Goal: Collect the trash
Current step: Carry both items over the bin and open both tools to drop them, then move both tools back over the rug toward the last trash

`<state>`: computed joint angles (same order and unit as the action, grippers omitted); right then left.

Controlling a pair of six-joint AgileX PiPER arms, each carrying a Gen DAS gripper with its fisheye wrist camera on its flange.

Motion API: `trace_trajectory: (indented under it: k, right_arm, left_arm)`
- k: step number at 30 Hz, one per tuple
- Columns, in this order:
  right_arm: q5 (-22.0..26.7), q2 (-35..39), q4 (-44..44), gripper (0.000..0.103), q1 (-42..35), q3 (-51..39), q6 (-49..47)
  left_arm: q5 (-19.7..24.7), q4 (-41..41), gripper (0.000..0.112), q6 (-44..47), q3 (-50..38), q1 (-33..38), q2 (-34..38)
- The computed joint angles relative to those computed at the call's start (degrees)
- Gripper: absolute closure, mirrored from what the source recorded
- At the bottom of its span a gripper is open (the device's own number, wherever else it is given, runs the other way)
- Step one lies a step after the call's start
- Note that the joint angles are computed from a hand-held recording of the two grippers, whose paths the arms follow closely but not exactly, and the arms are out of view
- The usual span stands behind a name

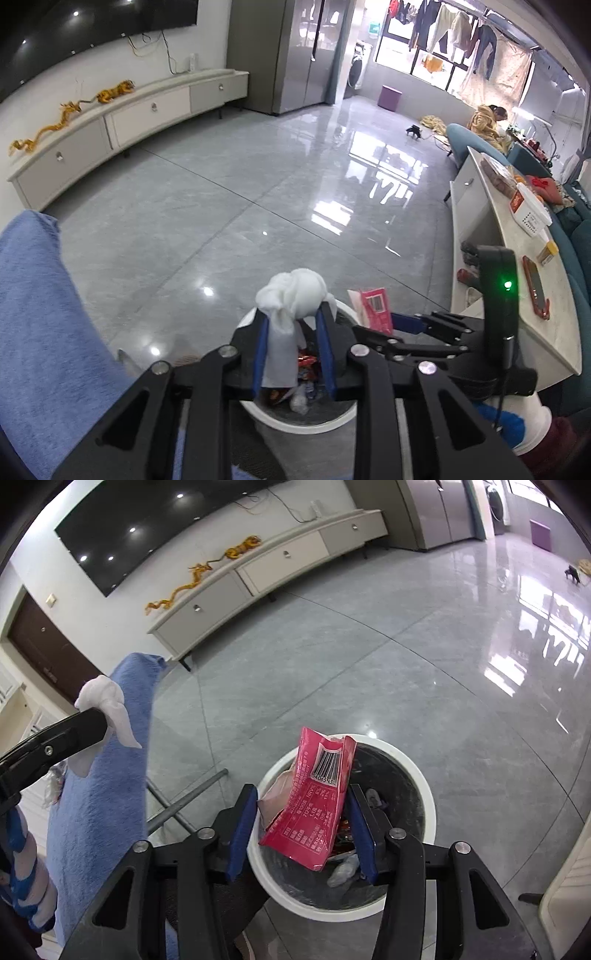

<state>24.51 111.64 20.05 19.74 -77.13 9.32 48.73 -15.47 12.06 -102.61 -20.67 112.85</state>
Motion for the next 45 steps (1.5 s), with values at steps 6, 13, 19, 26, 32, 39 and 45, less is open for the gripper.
trace_trajectory:
  k: [6, 13, 19, 26, 32, 39, 45]
  right_arm:
    - [0.3, 1.0, 0.7, 0.043, -1.4, 0.6, -0.1]
    - [0.0, -0.3, 0.1, 0.039, -2.0, 2.6, 1.2]
    - [-0.9, -4.1, -2.9, 0.039, -1.6, 5.1, 5.1]
    - [0.0, -10.0, -15.2, 0.038, 0.3, 6.6, 17.3]
    - [3.2, -14.3, -29.7, 0.033, 3.8, 6.7, 31.0]
    - [6.6, -17.9, -36.5, 0.032, 6.5, 6.1, 37.5]
    - [10.2, -19.8, -42.3, 0.031, 10.0, 4.9, 42.8]
  left_arm:
    - [2.3, -2.0, 0.064, -0.4, -4.8, -0.7, 4.0]
    - [2.2, -0.4, 0.062, -2.4, -4.1, -1.2, 3.3]
    - [0.2, 2.9, 0.053, -6.4, -0.2, -1.5, -0.1]
    - [-6.6, 13.4, 0.049, -14.2, 9.6, -3.6, -8.6]
    - [-10.4, 21.9, 0.044, -21.7, 16.4, -4.4, -15.8]
    - [-12.7, 27.8, 0.036, -27.6, 22.3, -3.8, -23.3]
    - [-13.3, 27.3, 0.036, -28.2, 25.8, -1.9, -28.7]
